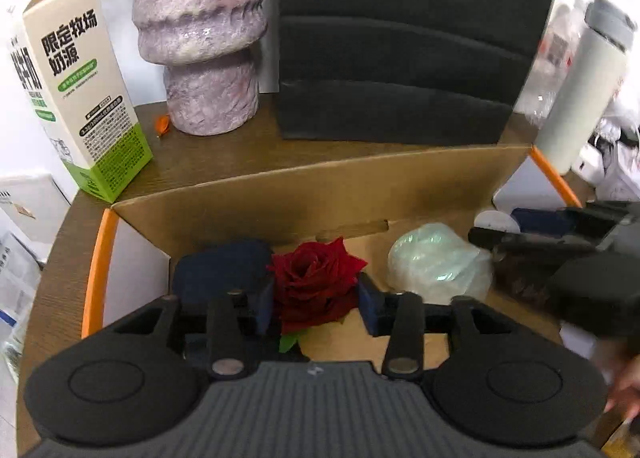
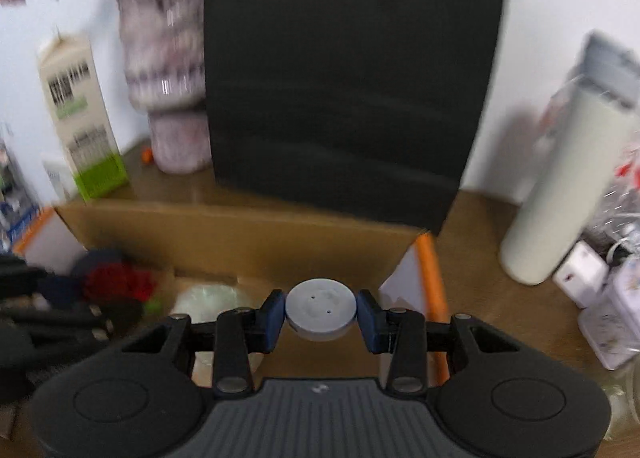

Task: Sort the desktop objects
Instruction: 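Place the rose with the left tool while the right places the puck in the box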

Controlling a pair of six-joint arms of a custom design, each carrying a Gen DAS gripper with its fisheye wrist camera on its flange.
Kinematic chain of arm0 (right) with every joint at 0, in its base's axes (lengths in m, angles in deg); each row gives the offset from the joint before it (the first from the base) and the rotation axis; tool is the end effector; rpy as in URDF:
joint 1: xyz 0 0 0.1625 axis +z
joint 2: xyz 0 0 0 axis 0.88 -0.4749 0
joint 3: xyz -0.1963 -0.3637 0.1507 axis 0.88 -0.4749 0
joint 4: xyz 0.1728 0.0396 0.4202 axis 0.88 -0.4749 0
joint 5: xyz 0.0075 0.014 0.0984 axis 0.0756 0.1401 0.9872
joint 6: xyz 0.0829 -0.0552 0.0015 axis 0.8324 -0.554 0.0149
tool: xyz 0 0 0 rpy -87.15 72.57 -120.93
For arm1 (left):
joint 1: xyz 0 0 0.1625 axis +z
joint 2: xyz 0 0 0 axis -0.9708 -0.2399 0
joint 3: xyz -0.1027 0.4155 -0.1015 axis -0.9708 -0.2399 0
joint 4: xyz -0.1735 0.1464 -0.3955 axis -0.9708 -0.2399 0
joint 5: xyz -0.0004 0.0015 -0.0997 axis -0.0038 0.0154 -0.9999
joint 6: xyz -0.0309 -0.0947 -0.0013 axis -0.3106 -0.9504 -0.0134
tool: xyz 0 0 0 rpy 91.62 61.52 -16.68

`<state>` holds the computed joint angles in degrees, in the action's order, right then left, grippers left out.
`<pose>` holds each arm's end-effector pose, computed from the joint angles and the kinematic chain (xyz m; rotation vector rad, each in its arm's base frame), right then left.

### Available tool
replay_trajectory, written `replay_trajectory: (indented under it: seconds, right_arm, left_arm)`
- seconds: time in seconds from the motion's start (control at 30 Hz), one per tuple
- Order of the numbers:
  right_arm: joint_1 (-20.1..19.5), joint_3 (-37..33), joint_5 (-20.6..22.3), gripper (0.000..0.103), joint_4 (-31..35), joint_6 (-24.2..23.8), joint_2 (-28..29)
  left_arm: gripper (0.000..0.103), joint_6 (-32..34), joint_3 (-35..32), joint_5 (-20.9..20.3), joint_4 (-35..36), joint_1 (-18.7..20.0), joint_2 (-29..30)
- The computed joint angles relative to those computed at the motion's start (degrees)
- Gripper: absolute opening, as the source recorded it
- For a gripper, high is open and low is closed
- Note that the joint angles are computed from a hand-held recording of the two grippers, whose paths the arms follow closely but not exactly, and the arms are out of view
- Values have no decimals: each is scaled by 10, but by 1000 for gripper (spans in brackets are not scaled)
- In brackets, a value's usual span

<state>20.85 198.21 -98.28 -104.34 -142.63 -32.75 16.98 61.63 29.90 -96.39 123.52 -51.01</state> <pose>0.0274 -0.6319 0.1206 1.0412 -2.3011 0.5498 -0.2113 -0.5566 -0.0440 0.0100 2.1785 -0.8501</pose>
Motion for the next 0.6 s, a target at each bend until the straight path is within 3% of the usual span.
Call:
replay_trajectory:
  seconds: [0.1,0.2,0.33,0.5,0.6]
  right_arm:
    - [6,7,-23,38,-75,-42,25]
    - [5,10,-18,41,-47,-11,14]
    - [8,14,-33,61,-41,15,3]
    - [-4,37,24,63,36,62,-73]
    - [2,64,41,65,25,58,-113]
  left_arm:
    - [80,44,-4,10,17,-2,4]
    - [84,67,-7,16,16,4,6]
    - [90,40,7,19,-3,3,-3]
    - [90,-29,49,44,40,-38,-44]
    - [95,-109,59,30,129,-61,-87]
